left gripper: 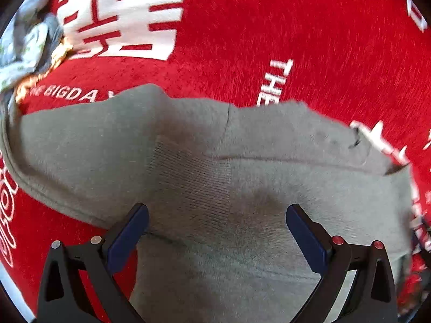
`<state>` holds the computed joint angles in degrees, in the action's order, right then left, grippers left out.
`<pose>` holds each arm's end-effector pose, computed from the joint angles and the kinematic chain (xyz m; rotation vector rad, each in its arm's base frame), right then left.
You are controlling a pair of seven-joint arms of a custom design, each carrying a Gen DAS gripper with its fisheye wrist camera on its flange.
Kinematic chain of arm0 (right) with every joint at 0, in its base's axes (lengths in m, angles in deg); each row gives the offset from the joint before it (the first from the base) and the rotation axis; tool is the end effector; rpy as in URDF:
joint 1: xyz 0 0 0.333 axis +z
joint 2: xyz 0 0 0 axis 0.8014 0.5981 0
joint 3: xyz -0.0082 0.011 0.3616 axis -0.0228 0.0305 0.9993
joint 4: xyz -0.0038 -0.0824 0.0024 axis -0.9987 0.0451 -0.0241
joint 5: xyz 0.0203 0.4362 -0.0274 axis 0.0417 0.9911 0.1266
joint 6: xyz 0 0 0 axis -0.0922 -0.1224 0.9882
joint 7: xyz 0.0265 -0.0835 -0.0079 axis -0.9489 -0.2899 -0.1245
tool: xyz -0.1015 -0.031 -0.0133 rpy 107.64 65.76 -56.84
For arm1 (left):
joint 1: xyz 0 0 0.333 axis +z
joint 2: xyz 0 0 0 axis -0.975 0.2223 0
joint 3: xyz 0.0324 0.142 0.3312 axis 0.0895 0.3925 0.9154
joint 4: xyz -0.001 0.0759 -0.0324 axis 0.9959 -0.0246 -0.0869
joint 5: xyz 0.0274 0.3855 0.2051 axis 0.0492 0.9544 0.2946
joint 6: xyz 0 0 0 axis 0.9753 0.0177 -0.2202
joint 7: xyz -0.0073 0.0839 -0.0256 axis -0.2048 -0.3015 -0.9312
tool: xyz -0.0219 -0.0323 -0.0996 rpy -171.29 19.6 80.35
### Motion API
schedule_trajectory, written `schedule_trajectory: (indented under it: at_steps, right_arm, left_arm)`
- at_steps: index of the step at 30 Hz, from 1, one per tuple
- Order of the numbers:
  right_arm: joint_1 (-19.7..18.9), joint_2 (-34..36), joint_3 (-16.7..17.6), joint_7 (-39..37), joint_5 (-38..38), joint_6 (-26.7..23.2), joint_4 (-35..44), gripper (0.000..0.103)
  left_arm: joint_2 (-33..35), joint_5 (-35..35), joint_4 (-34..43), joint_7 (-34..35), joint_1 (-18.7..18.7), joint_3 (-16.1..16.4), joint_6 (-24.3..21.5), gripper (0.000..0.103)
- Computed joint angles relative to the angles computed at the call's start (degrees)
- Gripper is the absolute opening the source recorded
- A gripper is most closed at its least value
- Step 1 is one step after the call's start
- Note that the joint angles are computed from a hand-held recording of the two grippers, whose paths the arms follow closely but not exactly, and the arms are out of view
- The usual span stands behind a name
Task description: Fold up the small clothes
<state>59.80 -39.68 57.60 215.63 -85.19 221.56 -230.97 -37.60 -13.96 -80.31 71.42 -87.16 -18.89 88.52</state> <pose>0.3557 0.1853 0.5704 -1.0186 2.1781 -0.2783 0.5206 -0.1565 0.5349 -1.8617 2.1539 -0.6177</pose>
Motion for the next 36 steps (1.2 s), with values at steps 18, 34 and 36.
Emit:
schedule_trajectory:
  at_steps: [18,34,36]
  right_arm:
    - [2.9,14.4,-2.6,-7.8,-5.3,5.3,9.7,0.069]
    - [12.8,23.0,2.4,-17.8,-11.8,-14.7,26.0,0.092]
    - [12.9,29.4,3.4,-18.5,-18.0,-15.4,33.9,0.095]
  left_arm:
    - [-0.8,1.9,-1.1,-2.2,0.1,0.3,2.5,0.102]
    - [-8.4,-3.0,-5.3,9.5,0.8,7.9,2.6,0.102]
    - [-7.2,-5.7,-3.3,9.9,3.2,10.7,0.8,0.102]
